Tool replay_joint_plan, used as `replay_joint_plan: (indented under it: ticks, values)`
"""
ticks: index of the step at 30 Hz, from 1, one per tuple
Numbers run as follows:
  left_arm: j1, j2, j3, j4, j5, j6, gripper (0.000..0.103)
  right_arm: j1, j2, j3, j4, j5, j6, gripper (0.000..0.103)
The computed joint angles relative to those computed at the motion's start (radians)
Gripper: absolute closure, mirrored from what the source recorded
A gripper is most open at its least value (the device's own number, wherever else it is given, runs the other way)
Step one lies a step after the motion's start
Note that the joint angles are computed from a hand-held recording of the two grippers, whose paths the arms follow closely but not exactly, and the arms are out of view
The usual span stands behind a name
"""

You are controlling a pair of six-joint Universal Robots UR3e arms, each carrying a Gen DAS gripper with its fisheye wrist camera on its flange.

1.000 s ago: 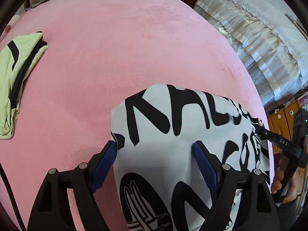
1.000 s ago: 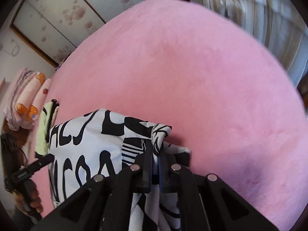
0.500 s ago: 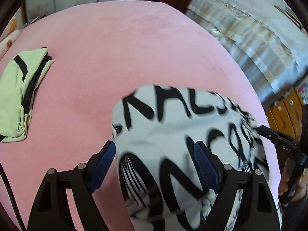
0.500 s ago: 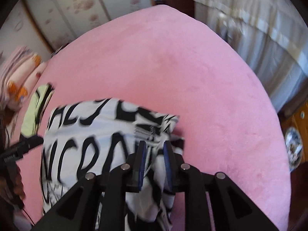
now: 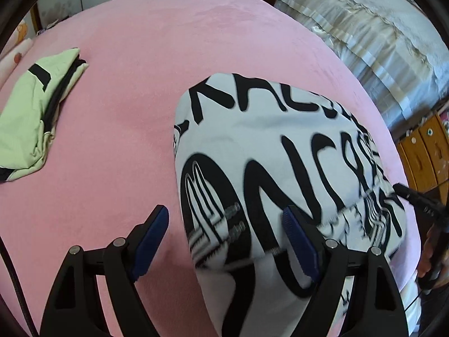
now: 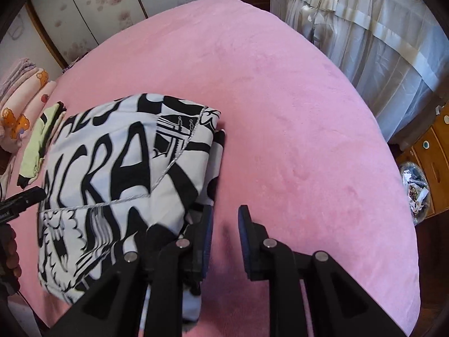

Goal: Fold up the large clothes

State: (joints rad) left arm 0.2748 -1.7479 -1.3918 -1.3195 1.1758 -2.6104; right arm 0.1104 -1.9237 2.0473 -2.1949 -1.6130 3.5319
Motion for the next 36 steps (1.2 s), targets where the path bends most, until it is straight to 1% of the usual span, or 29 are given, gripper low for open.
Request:
replay_joint_plan:
  ticks: [2,4,5,6,7,8,9,11,12,15,19,21,22,23,24,27,29,30,31,32,36]
  values:
    - [0.01,0.041,-0.012,-0.03,-0.003,0.003,0.021,0.027,-0.007,-0.029,0.025,-0.013,0.028,0.085]
    - [0.031,0.085,-0.022,-0.071,-0.016,0.012,0.02,0.047,-0.01,-0.063,0.067,-0.019,0.062,0.082]
    - [0.046,0.115,-0.021,-0.108,-0.024,0.019,0.019,0.059,-0.018,-0.077,0.092,-0.026,0.081,0.078]
    - [0.039,0.133,-0.025,-0.116,-0.022,0.006,0.016,0.07,-0.034,-0.079,0.11,-0.035,0.096,0.072]
    - [0.053,0.163,-0.029,-0.144,-0.025,0.013,0.014,0.088,-0.043,-0.091,0.129,-0.047,0.114,0.069]
    - [0.069,0.197,-0.047,-0.164,-0.031,0.028,0.013,0.104,-0.059,-0.094,0.144,-0.059,0.128,0.062]
    - [0.093,0.233,-0.056,-0.204,-0.041,0.057,0.013,0.138,-0.057,-0.114,0.162,-0.086,0.156,0.058]
    - [0.127,0.282,-0.059,-0.269,-0.053,0.104,0.013,0.218,-0.055,-0.154,0.201,-0.156,0.205,0.053]
    - [0.148,0.31,-0.057,-0.311,-0.06,0.134,0.013,0.248,-0.053,-0.174,0.222,-0.178,0.222,0.049]
    - [0.209,0.376,-0.038,-0.435,-0.076,0.222,0.012,0.345,-0.038,-0.243,0.288,-0.236,0.274,0.042]
    - [0.283,0.432,0.01,-0.582,-0.09,0.317,0.012,0.438,-0.013,-0.327,0.367,-0.279,0.313,0.04]
    - [0.313,0.441,0.039,-0.647,-0.103,0.357,0.012,0.467,-0.001,-0.362,0.395,-0.292,0.323,0.032]
    - [0.323,0.443,0.052,-0.672,-0.107,0.372,0.012,0.484,0.008,-0.383,0.413,-0.302,0.328,0.03]
    - [0.331,0.44,0.066,-0.693,-0.111,0.384,0.012,0.49,0.013,-0.398,0.423,-0.304,0.325,0.026]
    - [0.337,0.437,0.077,-0.711,-0.114,0.392,0.012,0.481,0.013,-0.41,0.433,-0.286,0.312,0.023]
    - [0.333,0.417,0.091,-0.718,-0.118,0.38,0.012,0.424,-0.016,-0.403,0.429,-0.205,0.274,0.022]
    - [0.316,0.402,0.086,-0.698,-0.114,0.358,0.012,0.385,-0.025,-0.404,0.437,-0.168,0.248,0.022]
    - [0.305,0.387,0.082,-0.689,-0.113,0.346,0.011,0.371,-0.028,-0.401,0.439,-0.157,0.239,0.022]
    - [0.28,0.363,0.082,-0.676,-0.102,0.329,0.003,0.353,-0.032,-0.398,0.442,-0.141,0.227,0.022]
    - [0.268,0.348,0.082,-0.671,-0.097,0.32,0.0,0.326,-0.041,-0.385,0.438,-0.118,0.212,0.022]
    - [0.218,0.269,0.053,-0.643,-0.093,0.269,0.0,0.143,-0.112,-0.276,0.405,0.059,0.104,0.022]
